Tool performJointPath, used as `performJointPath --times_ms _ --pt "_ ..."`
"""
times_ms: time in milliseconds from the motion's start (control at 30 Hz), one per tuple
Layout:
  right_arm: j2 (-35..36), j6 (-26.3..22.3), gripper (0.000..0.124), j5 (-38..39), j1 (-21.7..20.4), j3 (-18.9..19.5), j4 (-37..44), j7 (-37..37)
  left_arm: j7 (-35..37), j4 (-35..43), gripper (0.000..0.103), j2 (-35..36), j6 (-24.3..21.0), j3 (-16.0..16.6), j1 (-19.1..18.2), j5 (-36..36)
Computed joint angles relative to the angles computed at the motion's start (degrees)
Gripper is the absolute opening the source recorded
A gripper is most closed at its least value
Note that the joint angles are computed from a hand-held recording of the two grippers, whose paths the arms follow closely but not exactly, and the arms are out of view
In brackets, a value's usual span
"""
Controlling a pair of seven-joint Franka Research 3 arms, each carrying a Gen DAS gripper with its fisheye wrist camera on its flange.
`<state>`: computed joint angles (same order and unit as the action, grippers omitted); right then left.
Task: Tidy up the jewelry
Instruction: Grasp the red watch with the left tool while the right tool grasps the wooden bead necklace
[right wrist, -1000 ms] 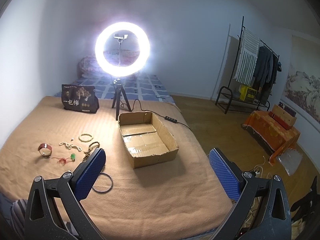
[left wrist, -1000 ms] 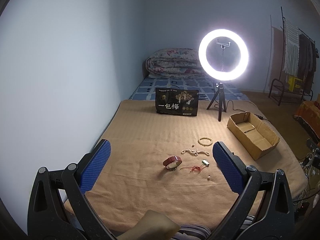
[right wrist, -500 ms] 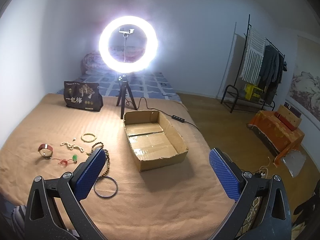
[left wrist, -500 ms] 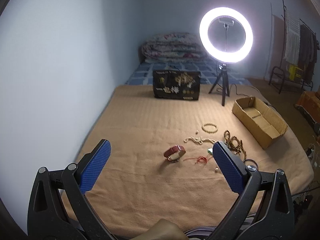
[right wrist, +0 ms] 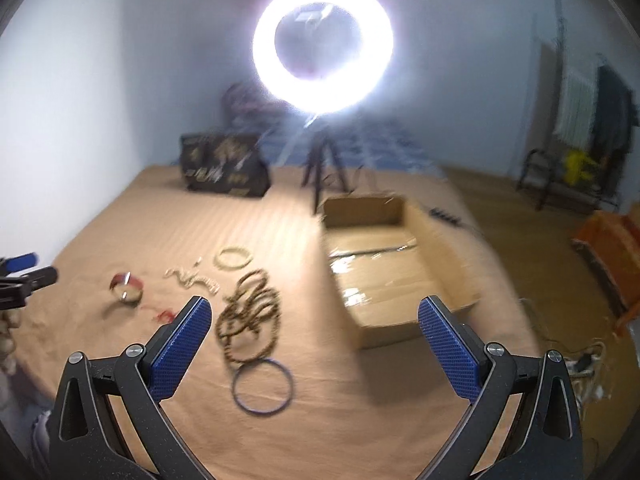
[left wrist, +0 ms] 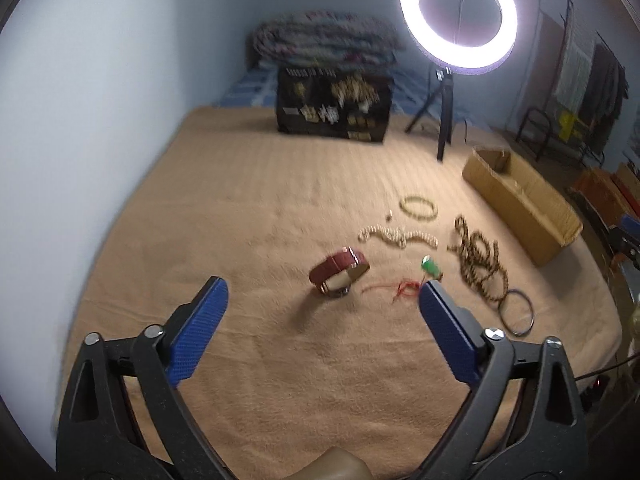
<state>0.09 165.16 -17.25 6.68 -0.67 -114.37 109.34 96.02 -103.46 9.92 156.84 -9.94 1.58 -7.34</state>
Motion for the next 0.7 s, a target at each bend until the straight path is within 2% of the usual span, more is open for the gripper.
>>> performJointPath --times_ms 100,233,300,500,700 --pt "4.22 -2.9 0.103 5.43 0.93 0.48 3.37 -7.2 2.42 3.11 0.084 3.41 -3.08 -0.68 0.66 -1.24" --pt "9.13 -5.84 0.103 15.55 1.41 1.43 7.94 -18.18 7.3 7.98 0.082 7.97 -6.88 -2.57 2.46 -4.6" --pt "12.07 -7.37 0.103 19.84 1.59 1.95 11.16 -22.4 7.64 10.0 0.081 9.78 -7.5 -2.32 2.13 -3.56" --pt "19.41 -14.98 0.103 24.7 2.77 1.03 20.8 -25.88 8.67 17.92 0.078 16.23 -10.94 -2.39 1.4 0.03" --pt "26.42 -21.71 0.103 24.19 3.99 -0.31 29.29 -25.02 8.21 22.58 0.078 20.38 -13.8 -2.96 1.19 1.26"
